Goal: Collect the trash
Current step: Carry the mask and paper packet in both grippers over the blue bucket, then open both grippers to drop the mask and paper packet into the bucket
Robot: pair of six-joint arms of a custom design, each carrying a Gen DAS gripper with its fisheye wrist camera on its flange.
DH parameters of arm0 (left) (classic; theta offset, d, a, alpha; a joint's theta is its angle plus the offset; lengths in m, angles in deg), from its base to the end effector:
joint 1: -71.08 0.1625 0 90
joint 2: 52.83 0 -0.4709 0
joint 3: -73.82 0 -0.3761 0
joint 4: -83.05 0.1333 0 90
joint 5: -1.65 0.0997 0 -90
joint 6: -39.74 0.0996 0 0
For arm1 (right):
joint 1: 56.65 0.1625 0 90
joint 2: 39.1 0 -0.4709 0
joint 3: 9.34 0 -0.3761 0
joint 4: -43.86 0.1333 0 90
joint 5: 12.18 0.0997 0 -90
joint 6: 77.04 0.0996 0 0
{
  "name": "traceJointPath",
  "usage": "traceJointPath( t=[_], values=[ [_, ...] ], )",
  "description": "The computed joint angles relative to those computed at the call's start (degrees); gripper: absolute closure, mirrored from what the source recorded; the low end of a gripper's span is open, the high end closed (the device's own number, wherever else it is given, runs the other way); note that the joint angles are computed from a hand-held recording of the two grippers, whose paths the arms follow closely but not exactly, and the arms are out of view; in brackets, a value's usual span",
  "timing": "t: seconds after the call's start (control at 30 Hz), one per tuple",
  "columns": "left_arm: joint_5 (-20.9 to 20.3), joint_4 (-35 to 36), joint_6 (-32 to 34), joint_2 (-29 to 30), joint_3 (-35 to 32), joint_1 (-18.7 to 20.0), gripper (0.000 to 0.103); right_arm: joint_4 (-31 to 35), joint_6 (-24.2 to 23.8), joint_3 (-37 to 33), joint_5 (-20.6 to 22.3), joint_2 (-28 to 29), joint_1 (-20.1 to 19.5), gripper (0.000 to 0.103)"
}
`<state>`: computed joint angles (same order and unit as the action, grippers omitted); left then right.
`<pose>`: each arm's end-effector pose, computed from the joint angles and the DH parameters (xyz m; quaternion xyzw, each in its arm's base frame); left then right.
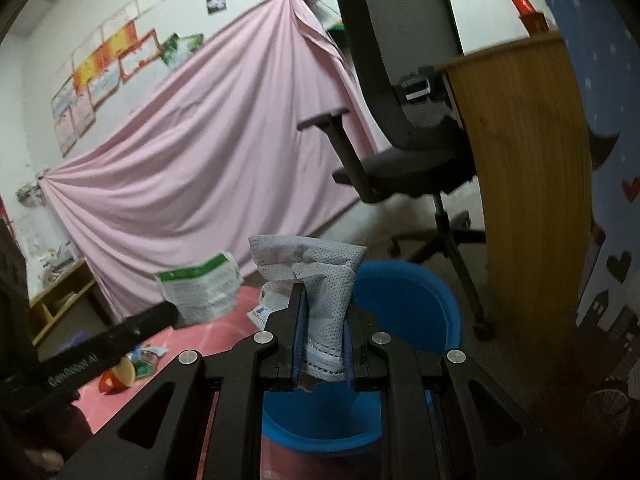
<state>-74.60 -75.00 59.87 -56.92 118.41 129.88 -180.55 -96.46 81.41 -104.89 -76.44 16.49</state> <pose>-0.3262 -0.8416 -0.0878 0.3919 0.8815 -0.2465 0.0929 -0.0836 -0.7191 0.2291 0.0016 -0.7603 0.6114 0.2192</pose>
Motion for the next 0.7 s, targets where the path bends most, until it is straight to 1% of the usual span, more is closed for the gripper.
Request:
traceJointPath(
  t=[0.1, 0.2, 0.27, 0.33, 0.37, 0.4, 0.53, 0.6, 0.63, 0.7],
  values=[
    [0.28, 5.39, -1.34, 1.82, -4.49, 0.16, 0.102, 2.71, 1.23, -0.64, -0.49, 0.03, -0.35, 0.089],
    [0.86, 8.63, -1.86, 3.38, -7.87, 0.13, 0.102, 4.52, 2.11, -1.05, -1.04, 0.08, -0.54, 0.089],
    [1.13, 8.98, -1.89, 2.93, -7.02, 0.24, 0.101, 5.50, 2.43, -1.47, -1.82, 0.19, -0.40, 0.089],
    [1.91, 11.20, -2.01, 3.80, -9.00, 0.19, 0.101, 6.08, 2.78, -1.68, -2.08, 0.26, -0.42, 0.088],
    [2.42, 11.26, -2.24, 3.86, -9.01, 0.13, 0.098, 6.65, 2.85, -1.95, -2.31, 0.31, -0.40, 0.087],
    [2.62, 10.89, -2.62, 3.13, -7.59, 0.20, 0.098, 7.29, 2.90, -2.36, -2.61, 0.39, -0.31, 0.086],
    [2.82, 12.97, -4.87, 2.71, -7.66, 0.60, 0.096, 9.11, 3.27, -2.81, -3.27, 0.36, -0.21, 0.084],
    [2.95, 13.43, -5.71, 2.34, -7.54, 0.76, 0.091, 9.78, 3.55, -2.89, -3.43, 0.27, -0.24, 0.079],
    [2.91, 12.99, -5.96, 1.88, -6.88, 0.84, 0.088, 9.98, 3.61, -2.99, -3.36, 0.27, -0.25, 0.072],
    [2.68, 11.01, -6.48, 0.85, -5.23, 1.01, 0.075, 10.15, 3.70, -3.04, -3.33, 0.24, -0.28, 0.070]
  ],
)
